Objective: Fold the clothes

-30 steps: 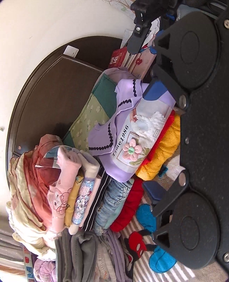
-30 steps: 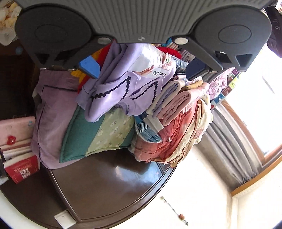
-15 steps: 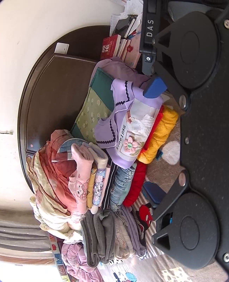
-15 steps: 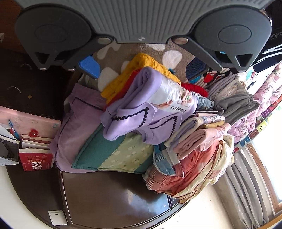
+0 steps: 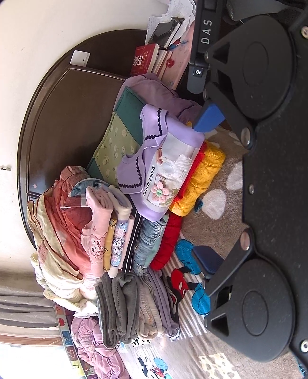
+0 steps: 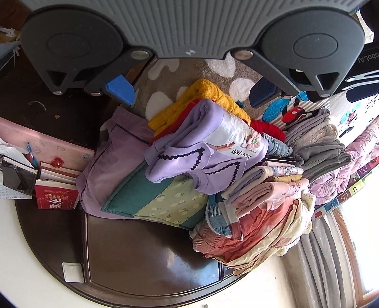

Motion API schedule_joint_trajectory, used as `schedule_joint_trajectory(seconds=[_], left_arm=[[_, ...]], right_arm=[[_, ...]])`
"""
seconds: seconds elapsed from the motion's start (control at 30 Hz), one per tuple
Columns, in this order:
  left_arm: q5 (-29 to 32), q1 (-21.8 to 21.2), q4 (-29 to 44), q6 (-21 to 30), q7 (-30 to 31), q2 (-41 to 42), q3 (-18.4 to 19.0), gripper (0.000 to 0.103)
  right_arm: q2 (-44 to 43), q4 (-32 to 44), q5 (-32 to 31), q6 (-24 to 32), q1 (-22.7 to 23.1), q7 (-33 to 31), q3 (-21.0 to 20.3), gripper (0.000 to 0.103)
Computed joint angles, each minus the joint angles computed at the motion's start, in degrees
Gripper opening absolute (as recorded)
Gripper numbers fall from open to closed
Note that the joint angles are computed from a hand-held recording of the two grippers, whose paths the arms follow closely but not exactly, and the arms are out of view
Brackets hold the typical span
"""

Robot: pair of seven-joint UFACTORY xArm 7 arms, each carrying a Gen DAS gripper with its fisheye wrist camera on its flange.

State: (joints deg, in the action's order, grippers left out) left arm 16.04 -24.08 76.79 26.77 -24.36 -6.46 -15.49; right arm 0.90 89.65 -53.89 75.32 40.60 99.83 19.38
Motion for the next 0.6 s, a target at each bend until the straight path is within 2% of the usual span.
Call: schedule_joint_trajectory(seconds=[0.13,0.6], left_arm=[[0.9,0.2,-1.7,-1.2,-0.8,-1.4,-0.3,0.103],[-3.5,-0.2,-3.5,-2.2,2.6,-2.5,-0.4,0.103]], right_arm=[[0.9,1.5,-0.6,1.8,1.0,-1.0,0.3,0.103],[1.1,2.2,-0.4,4.6,2.8,-1.3,0.2,0.103]])
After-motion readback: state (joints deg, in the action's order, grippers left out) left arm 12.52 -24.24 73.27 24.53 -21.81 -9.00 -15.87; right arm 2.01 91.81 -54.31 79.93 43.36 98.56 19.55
